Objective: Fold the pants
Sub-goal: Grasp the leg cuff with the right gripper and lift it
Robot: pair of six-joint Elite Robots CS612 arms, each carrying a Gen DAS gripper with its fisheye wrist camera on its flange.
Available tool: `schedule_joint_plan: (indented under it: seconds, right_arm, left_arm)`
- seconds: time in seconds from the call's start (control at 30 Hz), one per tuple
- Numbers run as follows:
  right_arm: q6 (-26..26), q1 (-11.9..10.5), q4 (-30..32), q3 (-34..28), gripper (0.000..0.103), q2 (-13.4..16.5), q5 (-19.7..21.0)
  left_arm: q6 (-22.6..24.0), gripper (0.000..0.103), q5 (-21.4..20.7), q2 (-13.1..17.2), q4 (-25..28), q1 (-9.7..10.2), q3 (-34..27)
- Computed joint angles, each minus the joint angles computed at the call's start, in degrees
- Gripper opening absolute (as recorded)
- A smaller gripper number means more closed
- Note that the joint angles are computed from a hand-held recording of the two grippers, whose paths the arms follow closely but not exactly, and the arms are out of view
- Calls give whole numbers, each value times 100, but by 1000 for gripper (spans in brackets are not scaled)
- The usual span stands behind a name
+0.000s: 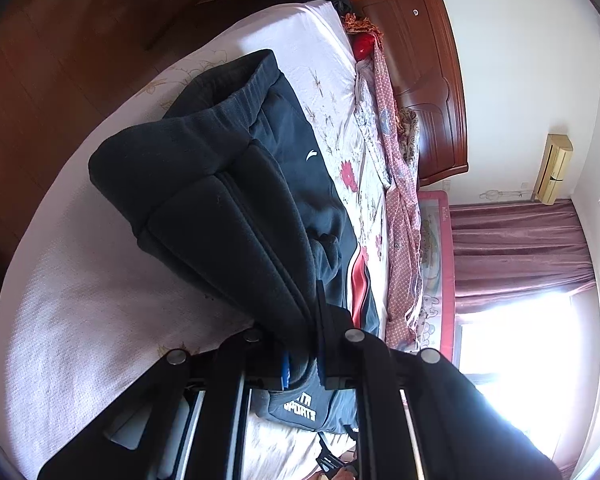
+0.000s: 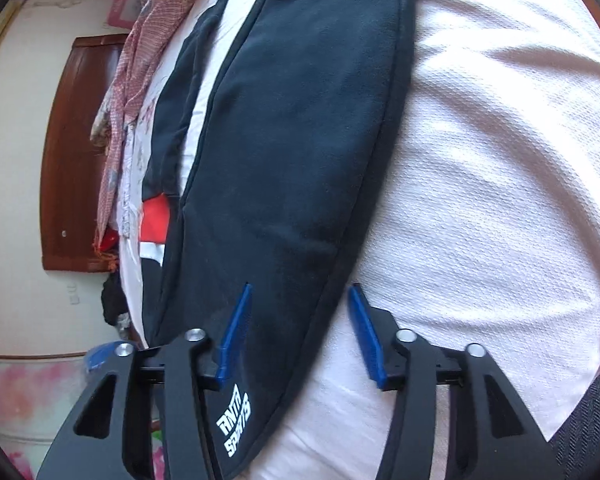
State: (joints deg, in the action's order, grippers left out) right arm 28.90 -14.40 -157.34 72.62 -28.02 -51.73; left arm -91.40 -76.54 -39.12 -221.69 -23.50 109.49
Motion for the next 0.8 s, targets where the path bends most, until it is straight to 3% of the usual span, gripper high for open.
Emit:
schedule_joint_plan:
  seconds: [0.07, 0.1, 0.17, 0.23, 0.3, 0.53, 0.8]
  right_arm:
    - [-47, -26, -511, -16, 58, 103, 426]
    - [-204, -27, -493, -5, 41, 107, 461]
    - [-230, -48, -461, -49, 36, 182, 567]
    - [-273, -76, -531, -91, 6, 277, 651]
    - [-508, -105, -614, -43, 6, 291, 786]
    - [-2280, -203, -44, 118, 5, -119, 956]
    - [-3675, -454, 772, 428, 5, -561, 1035]
  left_arm:
    - [-17, 8, -27, 4, -22, 9, -5]
    - [-9, 8, -31, 0, -17, 9, 2]
    - [22, 8, -32, -11, -12, 4, 21]
    - [63, 8, 6, -32, 40, -10, 51]
    - [64, 9, 109, -20, -34, -41, 90]
    - [-52, 7, 1084, -166, -135, -401, 430]
    - [-328, 7, 1740, -642, 91, -1136, 1088]
